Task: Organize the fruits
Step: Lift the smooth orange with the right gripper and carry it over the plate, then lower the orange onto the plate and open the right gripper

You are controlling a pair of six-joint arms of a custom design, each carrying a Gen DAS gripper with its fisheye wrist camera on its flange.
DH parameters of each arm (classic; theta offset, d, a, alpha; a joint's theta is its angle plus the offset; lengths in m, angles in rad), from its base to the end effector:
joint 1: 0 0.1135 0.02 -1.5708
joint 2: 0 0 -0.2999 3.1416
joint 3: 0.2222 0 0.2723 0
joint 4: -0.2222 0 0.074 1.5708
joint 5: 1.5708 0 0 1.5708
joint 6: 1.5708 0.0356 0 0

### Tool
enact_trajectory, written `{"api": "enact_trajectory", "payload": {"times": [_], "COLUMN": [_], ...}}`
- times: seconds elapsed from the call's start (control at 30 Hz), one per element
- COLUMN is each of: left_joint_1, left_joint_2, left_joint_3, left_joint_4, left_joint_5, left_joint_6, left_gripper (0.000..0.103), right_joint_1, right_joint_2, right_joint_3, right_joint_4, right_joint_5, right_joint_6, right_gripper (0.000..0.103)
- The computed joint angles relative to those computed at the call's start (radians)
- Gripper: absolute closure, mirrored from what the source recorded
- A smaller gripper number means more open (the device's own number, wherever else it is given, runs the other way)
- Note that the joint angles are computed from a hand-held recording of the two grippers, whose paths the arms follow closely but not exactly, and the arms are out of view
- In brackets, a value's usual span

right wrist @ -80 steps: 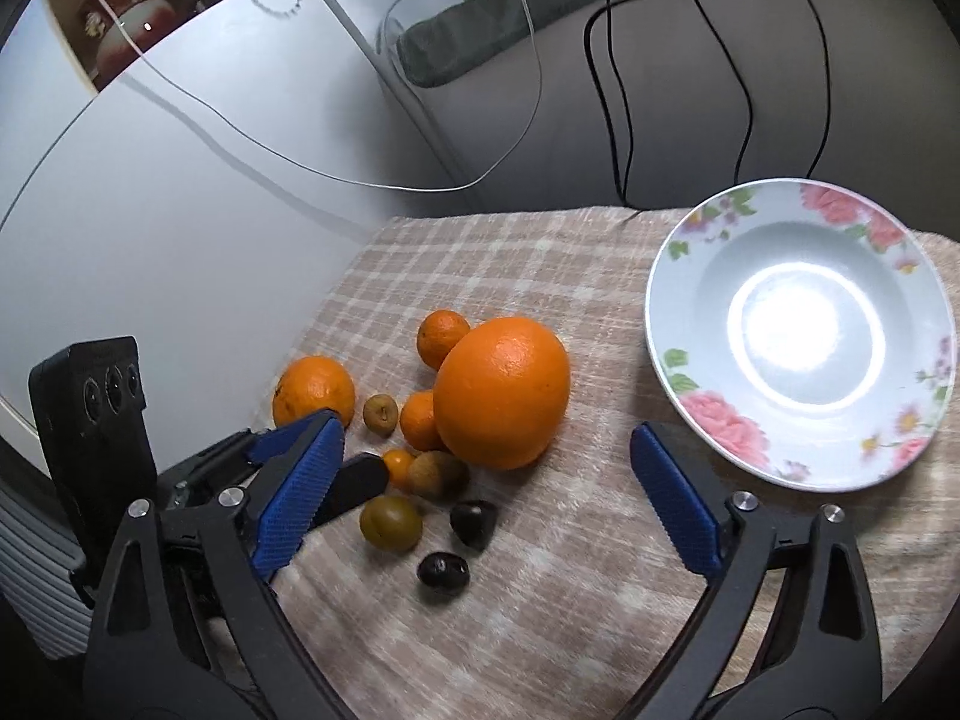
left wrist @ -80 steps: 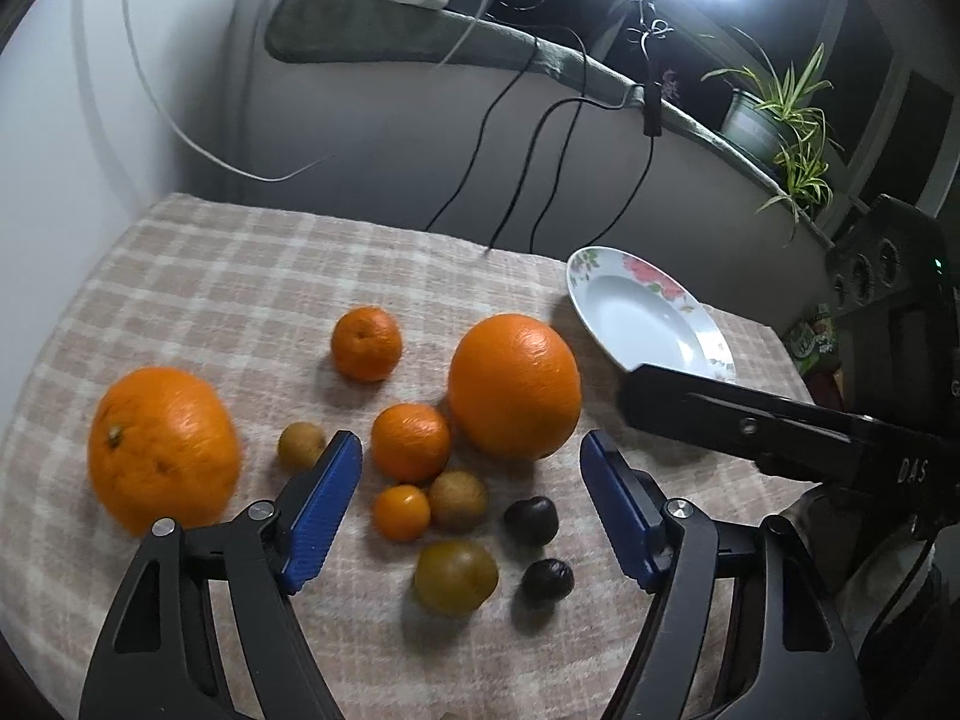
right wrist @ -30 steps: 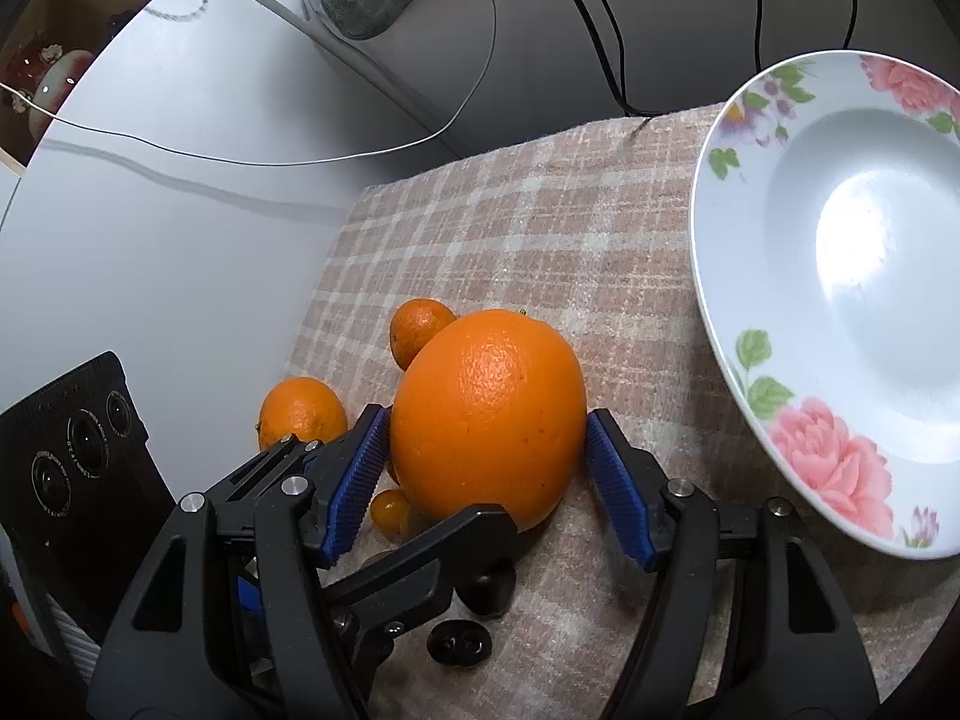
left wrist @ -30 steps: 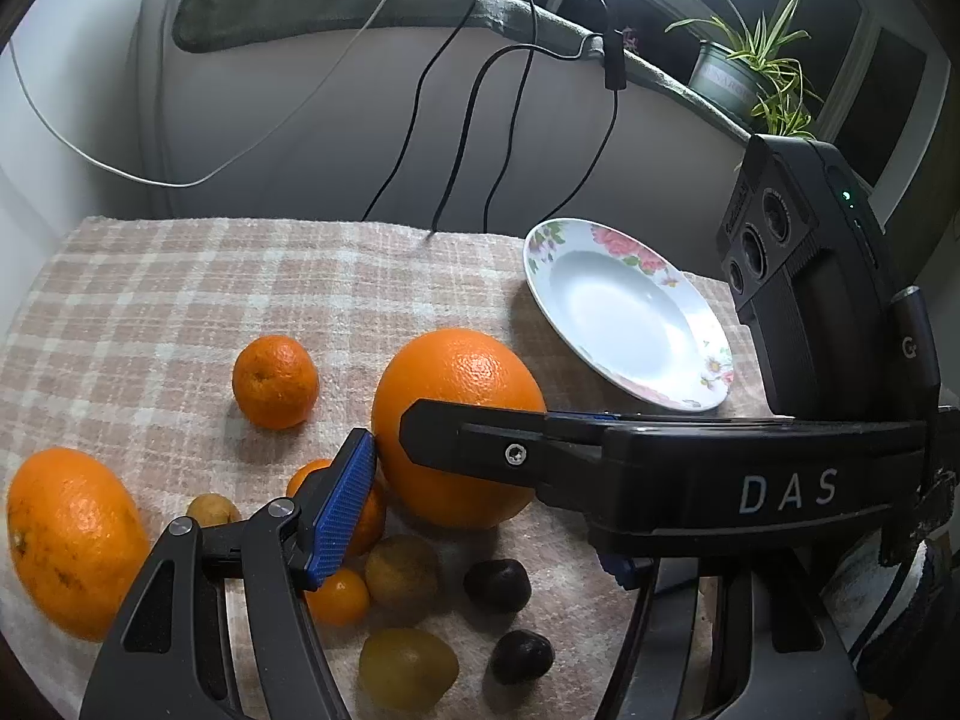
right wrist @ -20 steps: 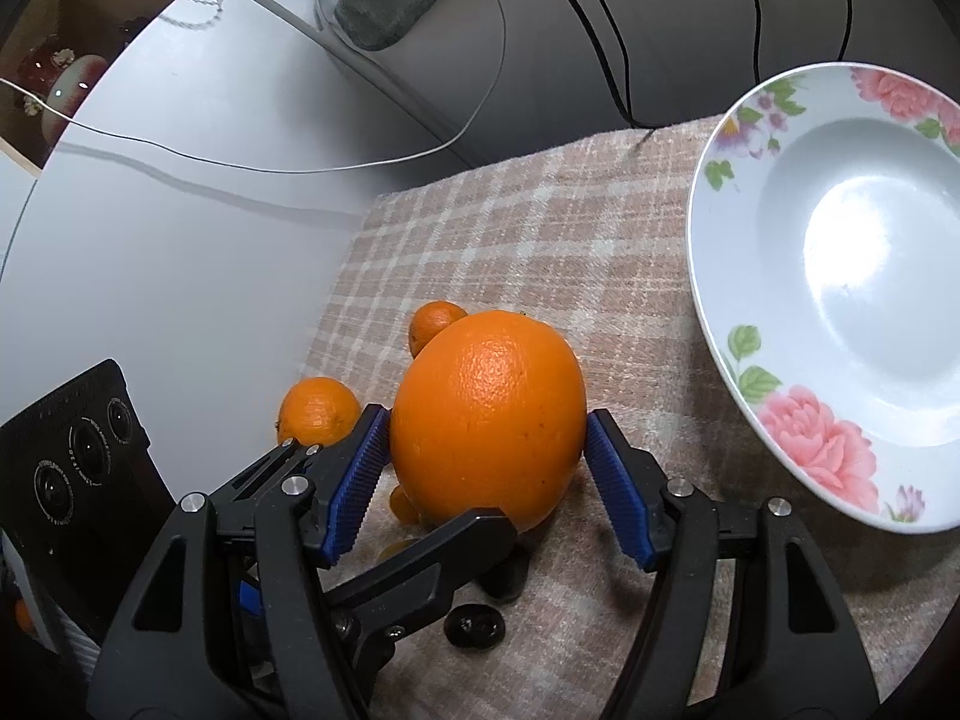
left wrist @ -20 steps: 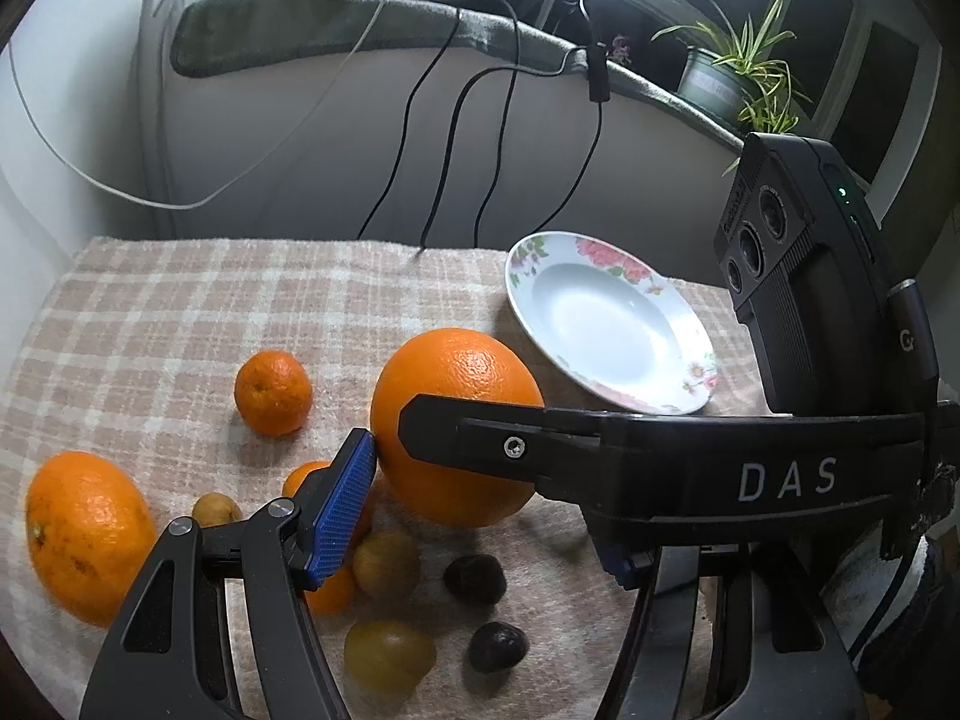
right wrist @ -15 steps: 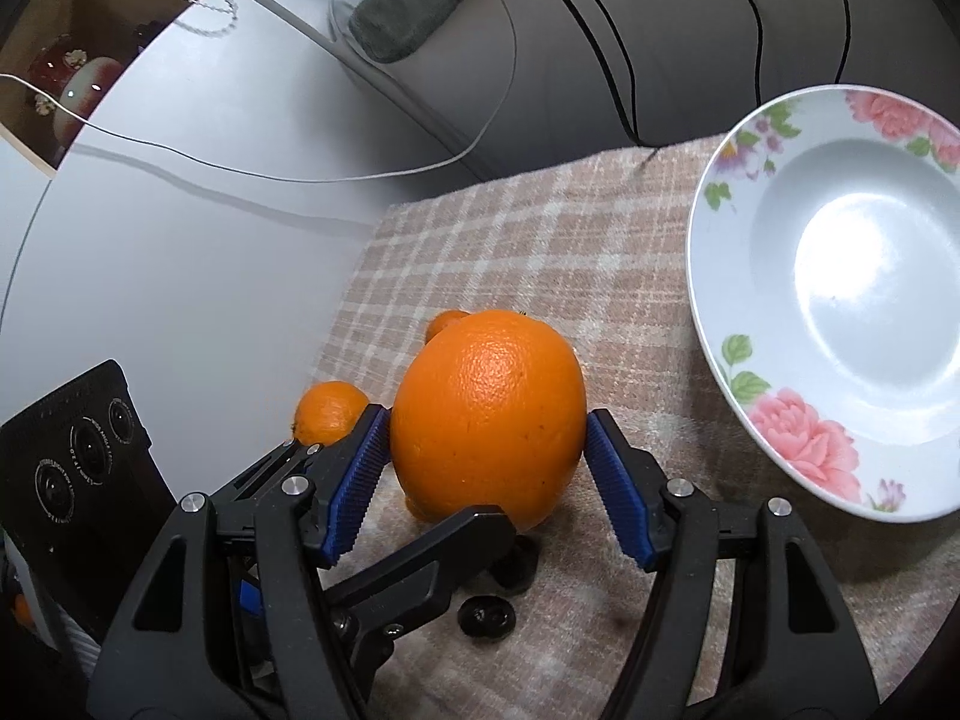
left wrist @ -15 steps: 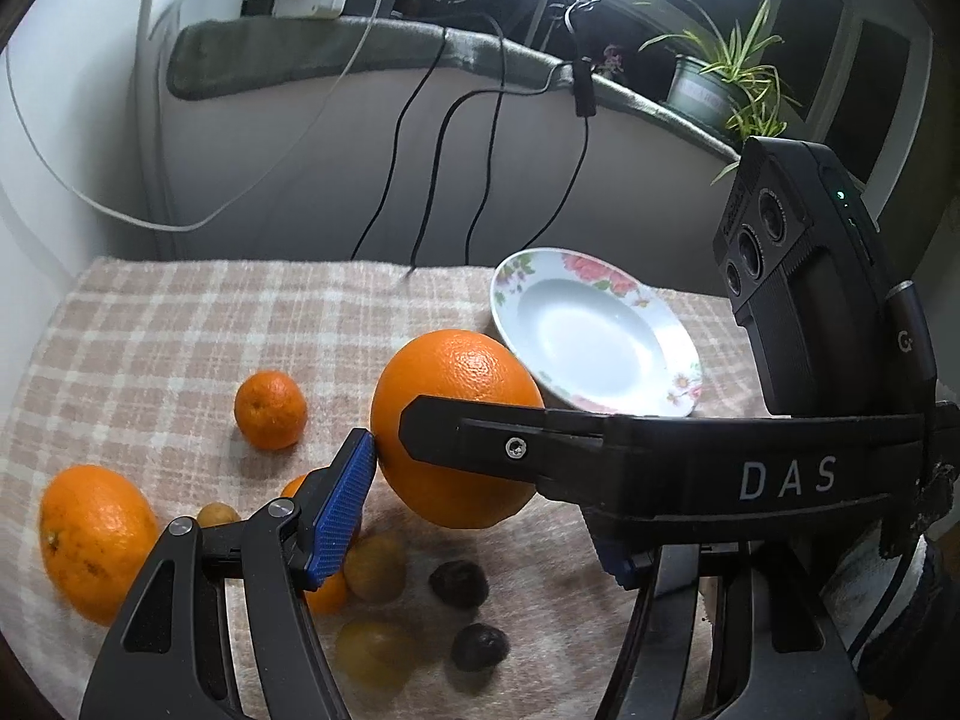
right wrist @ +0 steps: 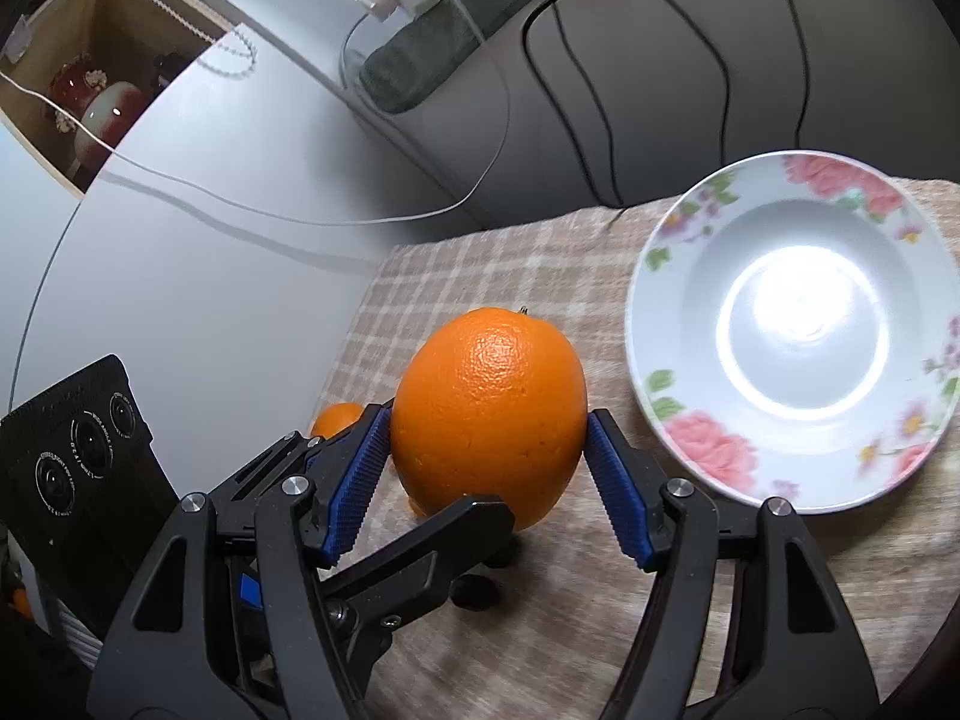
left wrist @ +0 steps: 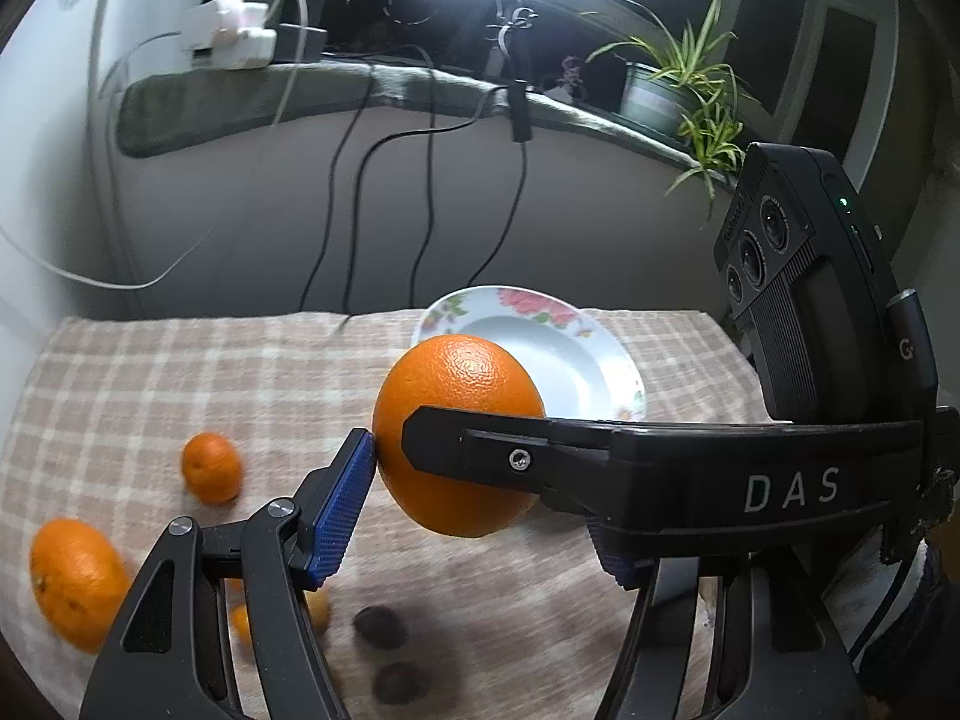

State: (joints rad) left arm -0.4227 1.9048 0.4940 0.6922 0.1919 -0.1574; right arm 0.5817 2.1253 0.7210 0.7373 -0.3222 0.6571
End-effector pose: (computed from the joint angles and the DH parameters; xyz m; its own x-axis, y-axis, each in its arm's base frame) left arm 0.2725 -0.1300 0.0725 -0.6766 0.1356 -0.7237 0.4329 0.8683 -0.2420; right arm 0.2994 0.2104 0.0498 -0.8546 0.1315 -0.5024 -0.2615 0.7269 0.6350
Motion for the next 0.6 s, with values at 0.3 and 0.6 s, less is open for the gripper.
{"api": "enact_trajectory", "payload": {"times": [0.3, 0.6], "left_joint_1": [-0.087, -0.138], "left_joint_2": [0.060, 0.112], "left_joint_3": [0.079, 0.153], "left_joint_4": [-0.022, -0.066], "left_joint_5": [-0.010, -0.022], "left_joint_6": [-0.028, -0.044], "left_gripper": [0.039, 0.039], "right_joint_1": [-0.084, -0.147], "right_joint_2": [-0.035, -0.031], "right_joint_3": [-0.089, -0.118], "right_joint_4": [0.027, 0.025], "right_joint_5": [-0.010, -0.025], "right_joint_6": [-0.032, -0.072], "right_gripper": [0.034, 0.034]}}
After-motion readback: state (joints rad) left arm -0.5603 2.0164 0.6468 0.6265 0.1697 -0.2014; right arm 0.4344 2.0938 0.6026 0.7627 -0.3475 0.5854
